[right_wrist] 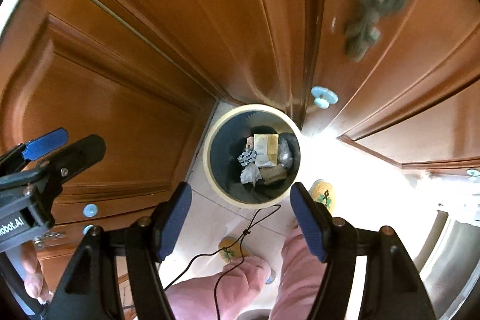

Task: Collect trash
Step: 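Raise both tools back up over the counter trash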

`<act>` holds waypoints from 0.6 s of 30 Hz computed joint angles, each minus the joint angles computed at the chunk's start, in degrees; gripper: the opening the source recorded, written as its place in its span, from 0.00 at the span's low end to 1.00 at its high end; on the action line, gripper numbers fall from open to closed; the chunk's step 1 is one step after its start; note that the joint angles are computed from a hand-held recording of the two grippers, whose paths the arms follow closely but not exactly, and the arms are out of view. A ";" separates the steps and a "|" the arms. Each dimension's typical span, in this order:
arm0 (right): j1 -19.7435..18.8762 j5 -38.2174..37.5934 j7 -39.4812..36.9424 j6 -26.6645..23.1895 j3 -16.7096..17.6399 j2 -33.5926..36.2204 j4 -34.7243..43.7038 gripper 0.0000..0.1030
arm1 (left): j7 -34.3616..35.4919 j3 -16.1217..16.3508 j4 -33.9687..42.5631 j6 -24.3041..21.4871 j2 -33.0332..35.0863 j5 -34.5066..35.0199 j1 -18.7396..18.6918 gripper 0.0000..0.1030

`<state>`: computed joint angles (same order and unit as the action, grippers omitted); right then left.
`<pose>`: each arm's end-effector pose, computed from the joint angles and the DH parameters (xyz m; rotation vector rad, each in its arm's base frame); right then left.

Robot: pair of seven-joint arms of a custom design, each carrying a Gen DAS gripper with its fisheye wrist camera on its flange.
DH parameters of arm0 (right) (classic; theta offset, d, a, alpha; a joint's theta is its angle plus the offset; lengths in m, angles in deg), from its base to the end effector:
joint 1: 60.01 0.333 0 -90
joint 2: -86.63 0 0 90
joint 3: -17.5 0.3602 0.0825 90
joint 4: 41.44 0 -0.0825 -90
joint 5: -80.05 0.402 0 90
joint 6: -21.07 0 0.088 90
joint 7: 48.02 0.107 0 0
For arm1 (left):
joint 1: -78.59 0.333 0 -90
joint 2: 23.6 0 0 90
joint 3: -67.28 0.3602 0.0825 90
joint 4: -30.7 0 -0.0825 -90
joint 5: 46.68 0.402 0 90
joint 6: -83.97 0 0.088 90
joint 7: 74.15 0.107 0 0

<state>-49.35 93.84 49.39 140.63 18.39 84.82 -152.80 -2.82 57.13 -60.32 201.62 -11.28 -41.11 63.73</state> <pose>0.5691 0.1285 0.5501 -2.0010 2.0589 0.1112 0.6222 -0.2714 0.5750 -1.9561 2.2421 -0.3163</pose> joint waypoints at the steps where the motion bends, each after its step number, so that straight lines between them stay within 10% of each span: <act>1: -0.03 -0.20 0.11 -0.94 -0.02 -0.25 0.92 0.67 | 0.15 0.00 0.66 -0.74 -0.50 -0.02 0.03 0.85; 18: -0.14 -3.47 0.13 -15.76 -0.42 -2.01 20.86 0.67 | 3.48 -0.57 18.45 -11.57 -2.90 2.33 -0.12 0.89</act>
